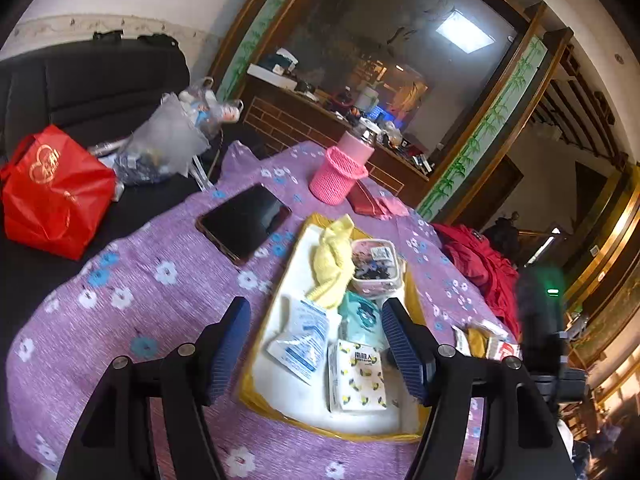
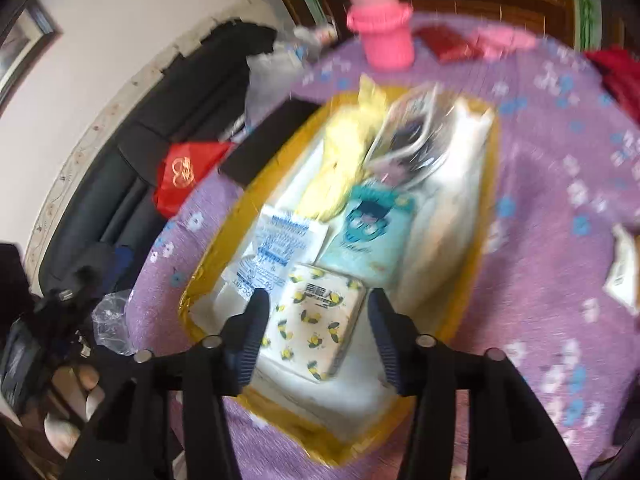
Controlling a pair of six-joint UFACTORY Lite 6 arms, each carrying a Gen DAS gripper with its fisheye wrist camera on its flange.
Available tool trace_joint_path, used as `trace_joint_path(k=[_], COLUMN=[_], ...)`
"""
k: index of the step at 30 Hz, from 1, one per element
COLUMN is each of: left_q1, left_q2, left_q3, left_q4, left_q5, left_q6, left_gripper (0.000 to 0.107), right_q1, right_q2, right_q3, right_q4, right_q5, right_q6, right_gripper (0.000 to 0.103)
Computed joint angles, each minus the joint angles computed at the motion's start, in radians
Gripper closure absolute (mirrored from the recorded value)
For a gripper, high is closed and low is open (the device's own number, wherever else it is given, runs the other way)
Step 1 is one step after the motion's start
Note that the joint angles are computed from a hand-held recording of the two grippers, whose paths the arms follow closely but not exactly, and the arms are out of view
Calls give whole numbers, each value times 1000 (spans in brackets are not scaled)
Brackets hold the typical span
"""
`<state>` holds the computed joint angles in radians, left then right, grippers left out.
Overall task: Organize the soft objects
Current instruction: 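Place the leaf tissue pack in the tray with the right tool while the left releases the bag, then grasp the red-label wipes pack with the left tool while the right grasps the green bag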
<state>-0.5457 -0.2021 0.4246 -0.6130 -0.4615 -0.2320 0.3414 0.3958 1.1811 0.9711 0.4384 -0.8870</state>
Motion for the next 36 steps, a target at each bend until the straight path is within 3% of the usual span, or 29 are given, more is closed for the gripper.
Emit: trace_joint_path(k=[5, 10, 14, 18, 22, 26, 30, 32, 36], left_q1=[-61, -157, -235, -316, -372, -427, -458, -461, -456], left_q2=[27, 85, 170, 275, 356, 380, 376, 372, 397], left_q3=[43, 125, 233, 361, 471, 530, 546, 548, 573], left_q4=[-53, -153, -237, -345, -451, -602, -709, -738, -751], left_q5=[7, 8, 29, 46, 72, 53, 24, 16, 26], left_q6=[43, 148, 242, 371, 493, 648, 751, 780, 788], left_gripper=[34, 31, 31, 31, 31, 31, 31, 31, 31], right_q1=[-194, -562, -815, -1017, -1012, -936, -907, -873, -758], right_q2=[-240, -396, -361, -211, -25, 212, 396, 382, 210], right_q3=[-215, -325, -256, -73, 125, 383, 590, 556, 303], right_q4=[127, 146, 150, 175, 123, -23, -104, -89, -68], right_q5=[34, 164, 247, 358, 353, 241, 420, 510, 660], right_q6=[-252, -426, -466, -453, -349, -142, -23, -90, -315], right_gripper=[41, 36, 36, 36, 36, 36, 36, 36, 35])
